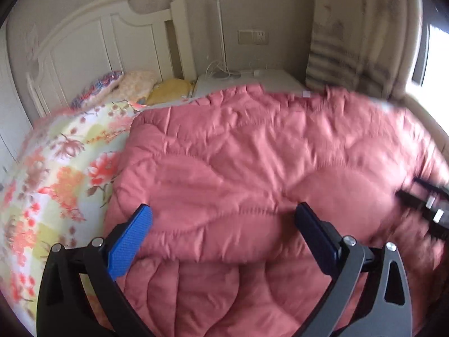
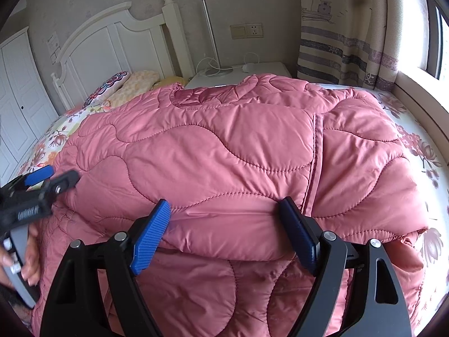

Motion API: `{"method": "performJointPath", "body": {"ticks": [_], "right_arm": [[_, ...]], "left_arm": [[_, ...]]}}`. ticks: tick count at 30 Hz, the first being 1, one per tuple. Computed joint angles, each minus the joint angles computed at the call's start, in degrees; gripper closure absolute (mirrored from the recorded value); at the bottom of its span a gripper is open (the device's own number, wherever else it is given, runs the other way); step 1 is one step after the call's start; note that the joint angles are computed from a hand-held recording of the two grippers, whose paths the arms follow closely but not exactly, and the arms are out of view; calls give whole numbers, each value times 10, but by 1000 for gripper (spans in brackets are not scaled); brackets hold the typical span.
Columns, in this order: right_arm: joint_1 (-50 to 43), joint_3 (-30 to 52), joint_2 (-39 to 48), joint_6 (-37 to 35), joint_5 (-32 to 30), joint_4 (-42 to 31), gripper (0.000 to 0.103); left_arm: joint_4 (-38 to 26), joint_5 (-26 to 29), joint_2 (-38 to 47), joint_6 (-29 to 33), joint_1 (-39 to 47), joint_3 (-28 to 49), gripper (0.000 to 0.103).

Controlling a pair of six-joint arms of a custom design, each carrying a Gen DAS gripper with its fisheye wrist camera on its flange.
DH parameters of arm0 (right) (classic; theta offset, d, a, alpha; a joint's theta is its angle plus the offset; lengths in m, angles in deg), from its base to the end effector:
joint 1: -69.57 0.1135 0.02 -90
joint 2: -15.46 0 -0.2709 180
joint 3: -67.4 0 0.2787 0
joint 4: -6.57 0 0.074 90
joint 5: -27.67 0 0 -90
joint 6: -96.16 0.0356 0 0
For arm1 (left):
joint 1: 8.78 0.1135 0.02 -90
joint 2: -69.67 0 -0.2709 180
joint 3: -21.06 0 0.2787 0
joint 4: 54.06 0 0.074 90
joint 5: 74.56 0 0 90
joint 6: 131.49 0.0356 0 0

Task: Fold large clothes
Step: 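Release the jacket and pull both grippers back from the folded sides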

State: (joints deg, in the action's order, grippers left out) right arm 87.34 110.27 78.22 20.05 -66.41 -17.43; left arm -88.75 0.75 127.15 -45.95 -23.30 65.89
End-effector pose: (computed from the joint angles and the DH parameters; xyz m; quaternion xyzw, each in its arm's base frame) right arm 0.2249 0.0747 0.1836 -0.0451 0.9185 0.1383 0.3676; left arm 0.2150 -0.0464 0.2011 0.0347 0.9244 0.0580 0.3755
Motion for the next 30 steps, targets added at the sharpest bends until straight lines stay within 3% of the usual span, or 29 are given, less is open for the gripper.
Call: {"method": "performJointPath", "body": {"ticks": [2,3,6,9,11,14,17,20,23,25,28,30], "right_arm": [[1,0,1,-3,-1,0,23],[2,1,2,-4,0,0,22],[7,2,4,-2,7,-1,22],[8,3,7,-1,8,-2,22],[10,4,8,-1,10,-1,21],[15,9,14,-2,17,-4,19],[22,21,22,-5,25,-18,17],[26,40,-19,23,26,-95,17],[61,21,-142,49,29,-165,17],[140,13,-204,37,100,-219,17],[252,-1,-211,38,189,-283,17],[276,-19,-173,35,185,-295,17]], "left_arm": [[16,4,22,14,-2,-11,2],[10,36,23,14,20,-6,2],[-43,64,1,2,44,13,2],[-112,67,-121,-15,38,-13,2],[-166,26,-220,-25,1,-49,2],[-216,-50,-265,-42,-55,-93,2],[-220,19,-273,-24,6,-112,2],[-205,111,-254,13,94,-114,2],[-206,93,-264,12,82,-118,2],[-205,94,-263,18,88,-117,2],[-212,89,-267,3,74,-116,2],[-213,82,-259,-2,65,-109,2]]}}
